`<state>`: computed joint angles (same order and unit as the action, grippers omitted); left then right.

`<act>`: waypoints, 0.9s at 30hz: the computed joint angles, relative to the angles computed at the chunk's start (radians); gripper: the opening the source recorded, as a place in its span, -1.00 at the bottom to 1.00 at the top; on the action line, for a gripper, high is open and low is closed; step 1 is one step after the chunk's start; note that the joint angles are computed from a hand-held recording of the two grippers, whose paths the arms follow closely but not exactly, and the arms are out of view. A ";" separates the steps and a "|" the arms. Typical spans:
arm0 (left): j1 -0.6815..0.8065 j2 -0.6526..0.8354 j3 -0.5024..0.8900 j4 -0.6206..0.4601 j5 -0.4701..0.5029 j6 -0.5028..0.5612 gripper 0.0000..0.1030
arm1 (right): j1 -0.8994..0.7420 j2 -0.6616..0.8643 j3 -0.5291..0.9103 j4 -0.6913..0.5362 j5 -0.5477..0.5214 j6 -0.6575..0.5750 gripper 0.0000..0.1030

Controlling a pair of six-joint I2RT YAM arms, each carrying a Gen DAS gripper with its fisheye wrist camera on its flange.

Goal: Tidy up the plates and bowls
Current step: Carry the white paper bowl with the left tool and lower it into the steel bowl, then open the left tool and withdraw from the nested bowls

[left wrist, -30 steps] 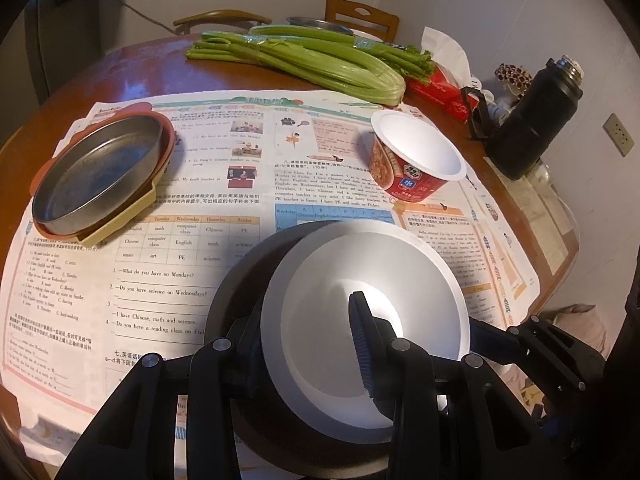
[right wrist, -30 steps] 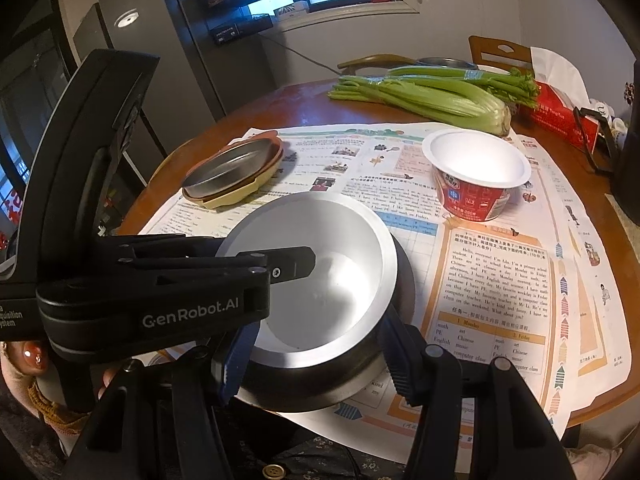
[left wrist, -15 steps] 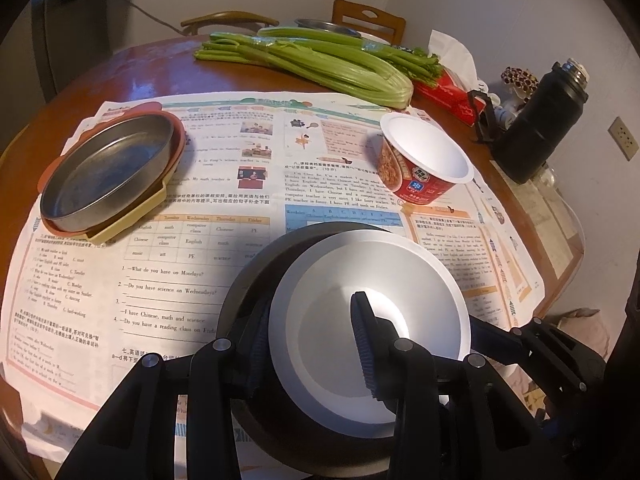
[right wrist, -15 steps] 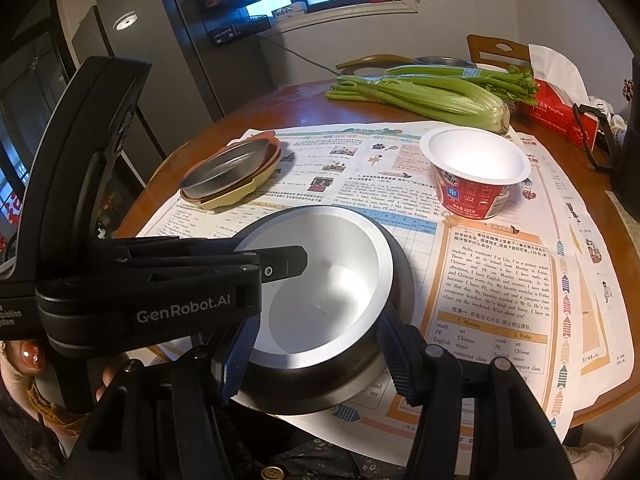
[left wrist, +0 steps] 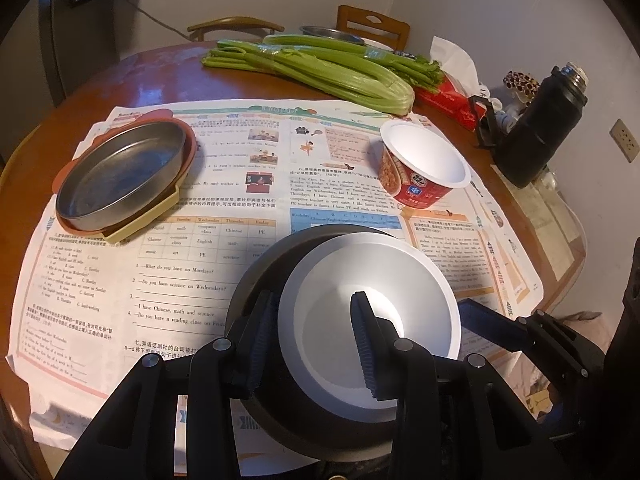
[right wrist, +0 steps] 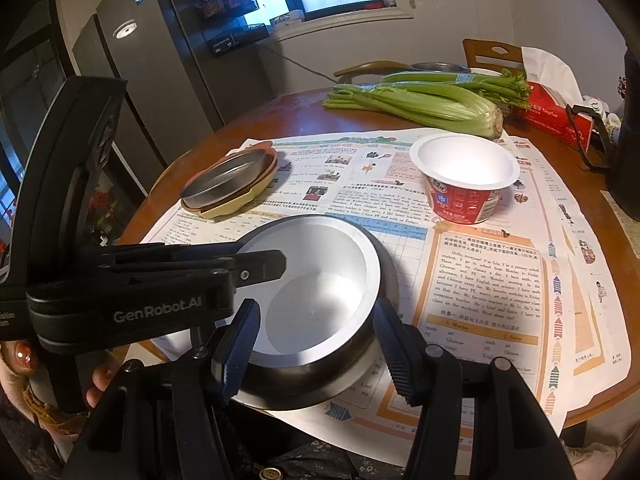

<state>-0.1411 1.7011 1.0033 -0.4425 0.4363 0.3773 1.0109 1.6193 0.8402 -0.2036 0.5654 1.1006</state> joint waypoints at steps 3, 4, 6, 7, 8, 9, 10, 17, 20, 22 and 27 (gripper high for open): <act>0.002 -0.011 -0.006 -0.002 0.006 0.004 -0.22 | 0.004 -0.009 -0.002 -0.008 0.013 0.008 0.15; 0.003 -0.016 -0.008 -0.001 0.006 0.004 -0.22 | 0.005 -0.014 -0.005 -0.010 0.014 0.010 0.15; 0.002 -0.029 -0.016 0.004 0.002 0.004 -0.22 | 0.007 -0.021 -0.007 -0.016 0.019 0.017 0.15; 0.002 -0.034 -0.018 0.004 0.003 0.004 -0.22 | 0.010 -0.025 -0.010 -0.020 0.024 0.020 0.15; 0.004 -0.039 -0.019 0.003 0.006 0.006 -0.22 | 0.011 -0.030 -0.010 -0.026 0.029 0.024 0.15; 0.007 -0.045 -0.021 0.002 0.010 0.008 -0.22 | 0.012 -0.036 -0.013 -0.029 0.034 0.027 0.15; 0.010 -0.048 -0.021 0.000 0.014 0.009 -0.22 | 0.013 -0.045 -0.019 -0.029 0.039 0.032 0.15; 0.016 -0.072 -0.021 -0.005 0.018 0.002 -0.22 | 0.015 -0.109 -0.074 -0.004 0.060 0.048 0.15; 0.017 -0.085 -0.019 -0.009 0.014 -0.004 -0.22 | 0.019 -0.139 -0.100 0.007 0.073 0.053 0.15; 0.021 -0.098 -0.018 -0.014 0.015 -0.004 -0.22 | 0.020 -0.159 -0.119 0.015 0.080 0.057 0.15; 0.025 -0.109 0.005 -0.036 0.027 0.001 -0.22 | 0.022 -0.227 -0.176 0.017 0.117 0.095 0.15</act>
